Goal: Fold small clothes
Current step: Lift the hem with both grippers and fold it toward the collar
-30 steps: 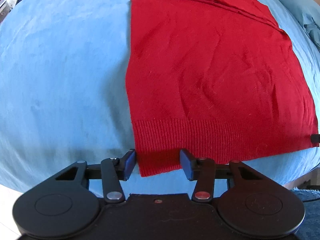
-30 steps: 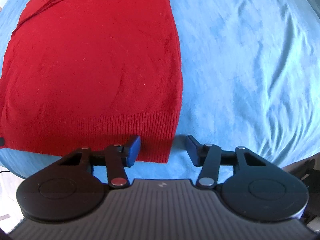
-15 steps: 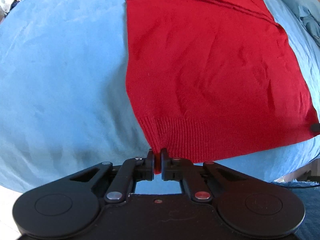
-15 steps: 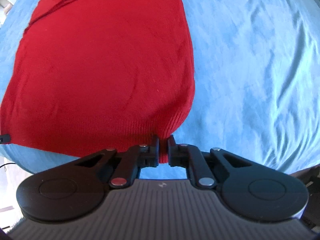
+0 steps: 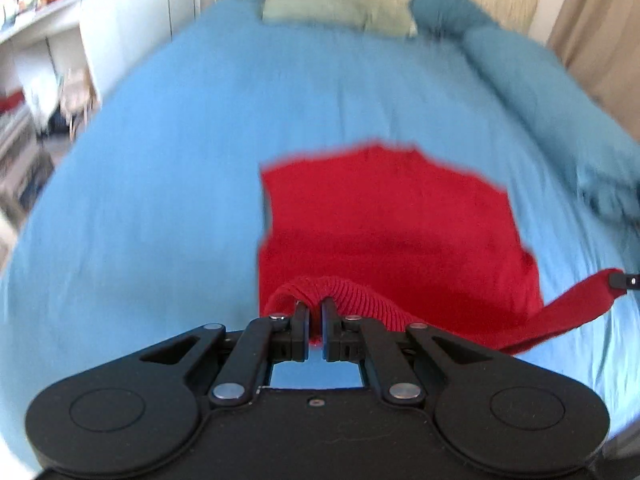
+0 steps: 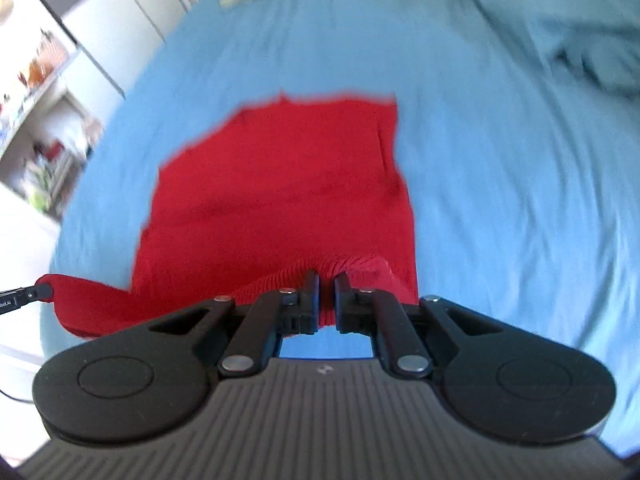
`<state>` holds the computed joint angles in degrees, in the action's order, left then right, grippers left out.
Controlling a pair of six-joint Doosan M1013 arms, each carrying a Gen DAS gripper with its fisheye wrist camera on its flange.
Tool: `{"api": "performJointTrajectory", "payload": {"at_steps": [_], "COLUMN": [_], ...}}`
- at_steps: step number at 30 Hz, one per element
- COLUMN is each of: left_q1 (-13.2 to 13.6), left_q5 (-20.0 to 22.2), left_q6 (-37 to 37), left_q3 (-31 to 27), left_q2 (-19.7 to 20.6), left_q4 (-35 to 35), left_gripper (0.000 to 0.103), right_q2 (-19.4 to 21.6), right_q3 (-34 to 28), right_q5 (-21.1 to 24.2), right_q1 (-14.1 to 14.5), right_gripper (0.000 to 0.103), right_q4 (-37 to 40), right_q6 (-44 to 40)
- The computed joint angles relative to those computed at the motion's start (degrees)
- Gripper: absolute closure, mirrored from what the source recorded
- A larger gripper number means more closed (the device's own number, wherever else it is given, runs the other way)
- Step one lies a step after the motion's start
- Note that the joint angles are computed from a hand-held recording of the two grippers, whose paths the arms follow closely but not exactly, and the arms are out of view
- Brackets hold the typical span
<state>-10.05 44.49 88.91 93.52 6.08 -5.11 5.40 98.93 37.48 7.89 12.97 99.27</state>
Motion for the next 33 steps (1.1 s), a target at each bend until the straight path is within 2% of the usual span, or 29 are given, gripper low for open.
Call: {"api": "performJointTrajectory", "payload": {"at_steps": [6,10,14,19,25,28,29,30,32,33], "left_q1": [-0.31,-1.46,-1.86,-2.09,-2.21,-2.24,-2.16,-2.19,-2.77,-3.25], "left_q5": [-11.06,-14.3,-11.41,-9.83,-8.14,-6.41,-7.03,-7.66,-10.3,-12.52], "left_q6": [-1.49,-8.7,-18.15,-23.54,-24.85,-26.99,-27.35,-27.77,-31.21,-34.37], "left_q3": [-8.03,-13.44,-18.82,-21.5,-23.92,-24.87,-24.67,-24.31,-21.86,-19.91], "left_q2": [10.16,17.93,24.6,28.29,30.32,30.58,30.27,29.83,27.68,26.29], "left_q4": [0.77,7.23,12.54,15.72,17.35,16.79,16.38,16.88,21.79,25.99], "left_gripper": [0.098,0.098,0.098,0.097,0.097,0.091,0.071,0.035,0.002,0.0], "right_q2": [9.93,18.14,24.35,28.56,29.76,29.08,28.54,27.91,26.14,24.97], "right_q3": [-9.21,-15.95,-21.17,-24.8,-24.88,-23.7,-23.1,-22.45,-20.2,-18.7], "right_q5": [-5.4,-7.15,-6.32,-5.65,-6.41,-8.33,-9.16,-10.23,-14.68,-17.12], "right_q1": [-2.23,-3.13,-3.17,-3.51,-3.48,-3.26,-3.3,-3.19,-2.47,-2.14], "right_gripper": [0.081,0.081,0.081,0.081,0.08,0.077,0.065,0.036,0.004,0.0], "right_q4": [1.42,1.5,-2.13,-2.29,-1.86,-1.82,-1.51,-1.85,-5.82,-5.17], "right_q6": [-0.73,1.91,4.54,4.67,2.74,1.98,1.47,1.01,1.91,-0.92]}}
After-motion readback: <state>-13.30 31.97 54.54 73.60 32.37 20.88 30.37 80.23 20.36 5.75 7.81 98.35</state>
